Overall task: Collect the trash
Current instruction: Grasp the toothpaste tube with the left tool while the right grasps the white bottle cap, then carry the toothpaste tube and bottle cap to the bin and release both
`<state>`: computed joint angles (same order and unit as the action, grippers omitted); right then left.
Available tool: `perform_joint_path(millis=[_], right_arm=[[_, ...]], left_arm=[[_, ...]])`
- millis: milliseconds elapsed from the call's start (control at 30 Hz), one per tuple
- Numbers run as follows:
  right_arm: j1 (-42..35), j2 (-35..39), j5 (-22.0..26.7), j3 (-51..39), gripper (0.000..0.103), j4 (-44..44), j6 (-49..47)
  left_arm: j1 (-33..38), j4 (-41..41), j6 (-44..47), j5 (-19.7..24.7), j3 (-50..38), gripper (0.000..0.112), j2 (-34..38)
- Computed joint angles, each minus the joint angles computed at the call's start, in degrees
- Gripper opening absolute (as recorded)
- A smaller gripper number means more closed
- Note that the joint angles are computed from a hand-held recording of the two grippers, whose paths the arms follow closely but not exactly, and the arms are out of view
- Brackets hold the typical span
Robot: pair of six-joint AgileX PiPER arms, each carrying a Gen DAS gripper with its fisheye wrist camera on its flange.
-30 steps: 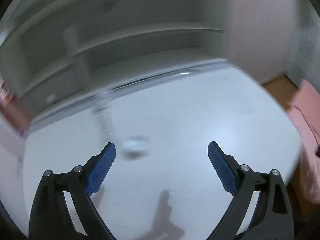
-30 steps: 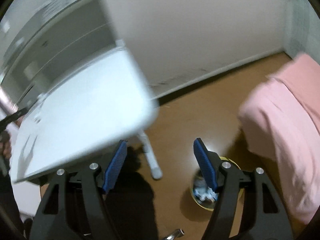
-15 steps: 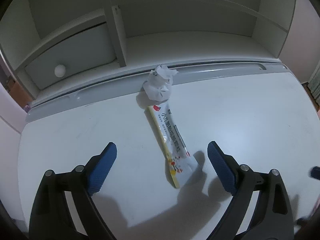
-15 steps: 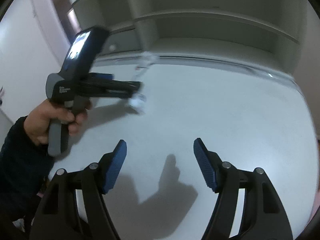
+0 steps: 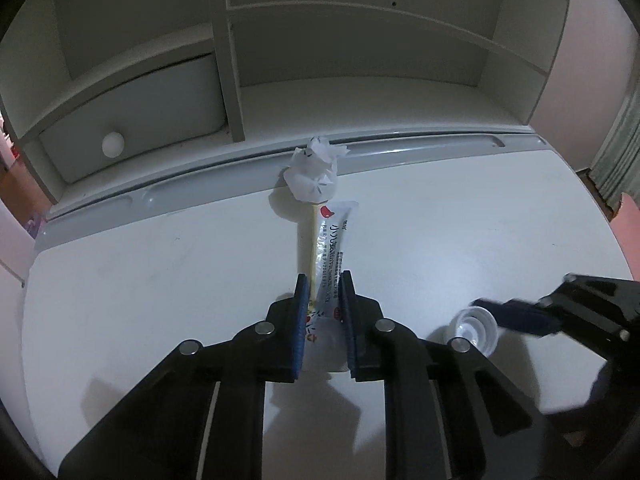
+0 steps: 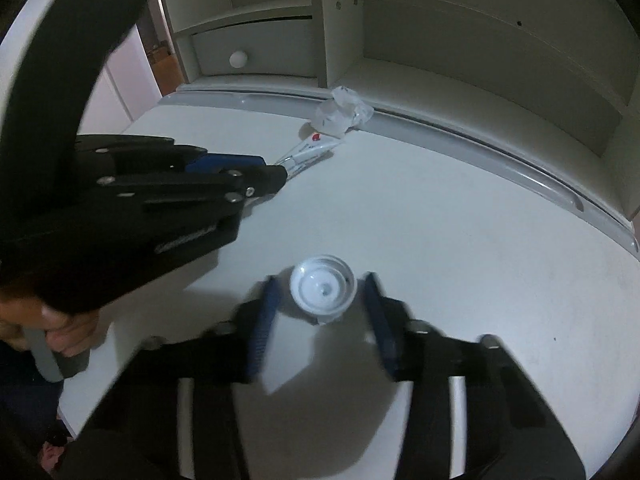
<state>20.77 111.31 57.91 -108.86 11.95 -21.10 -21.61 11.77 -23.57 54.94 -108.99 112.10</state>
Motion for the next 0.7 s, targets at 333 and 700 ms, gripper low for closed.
perform_joint_path(millis=[333,700], right_arm=[[-8.22,-13.09,-3.77,14.20,0.030,5.68,-3.38],[-56.67,-33.39,1.69,36.60,0.030,21.00,-24.18]], left_arm=[[-5.65,3.25,-4.52,0.96,6.92,0.013,-7.48],[-28.35,3.33,-5.28,10.96,-24.17,0.006,10.80]])
